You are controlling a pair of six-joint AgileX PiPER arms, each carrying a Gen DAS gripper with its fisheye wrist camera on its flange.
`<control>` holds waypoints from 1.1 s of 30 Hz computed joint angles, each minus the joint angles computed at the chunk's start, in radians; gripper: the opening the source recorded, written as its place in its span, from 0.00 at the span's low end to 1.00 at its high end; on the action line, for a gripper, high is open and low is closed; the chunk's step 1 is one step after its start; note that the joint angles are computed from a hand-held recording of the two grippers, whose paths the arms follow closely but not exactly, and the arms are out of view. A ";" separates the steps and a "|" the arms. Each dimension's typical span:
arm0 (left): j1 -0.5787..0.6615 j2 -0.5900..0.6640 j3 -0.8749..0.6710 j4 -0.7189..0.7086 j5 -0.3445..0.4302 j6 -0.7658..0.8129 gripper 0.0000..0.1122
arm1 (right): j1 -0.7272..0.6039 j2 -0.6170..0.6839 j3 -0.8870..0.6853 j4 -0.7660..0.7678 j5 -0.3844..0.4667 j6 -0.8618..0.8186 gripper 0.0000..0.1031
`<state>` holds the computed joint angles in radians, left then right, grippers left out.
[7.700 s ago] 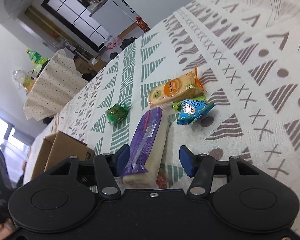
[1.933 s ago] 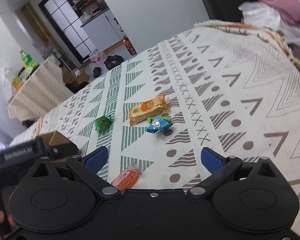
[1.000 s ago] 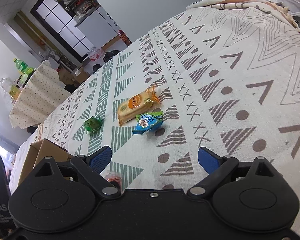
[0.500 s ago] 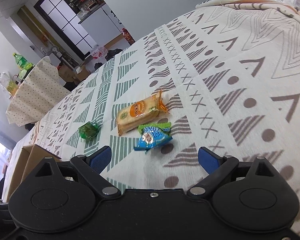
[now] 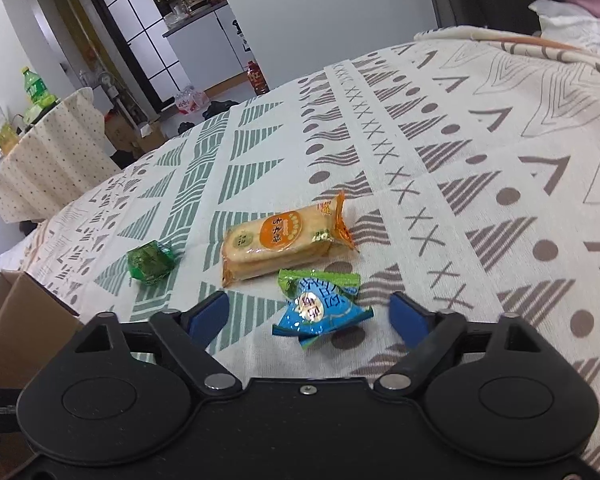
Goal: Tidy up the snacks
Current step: 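Grasp the blue-and-green wrapped candy with the right gripper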
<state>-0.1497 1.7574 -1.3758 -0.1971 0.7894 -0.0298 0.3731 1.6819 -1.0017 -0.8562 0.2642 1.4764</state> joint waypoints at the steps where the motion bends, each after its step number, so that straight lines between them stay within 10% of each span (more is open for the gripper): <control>1: 0.001 -0.001 -0.003 -0.001 0.003 -0.003 0.17 | 0.001 0.005 -0.007 0.007 0.006 -0.019 0.43; 33: 0.167 -0.274 0.052 -0.187 0.044 0.171 0.17 | 0.311 -0.259 -0.114 0.033 0.361 -0.005 0.33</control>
<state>0.0174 1.4829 -1.3238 -0.3839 0.8336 0.1411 0.6838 1.4226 -1.1155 -0.8233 0.6252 1.4711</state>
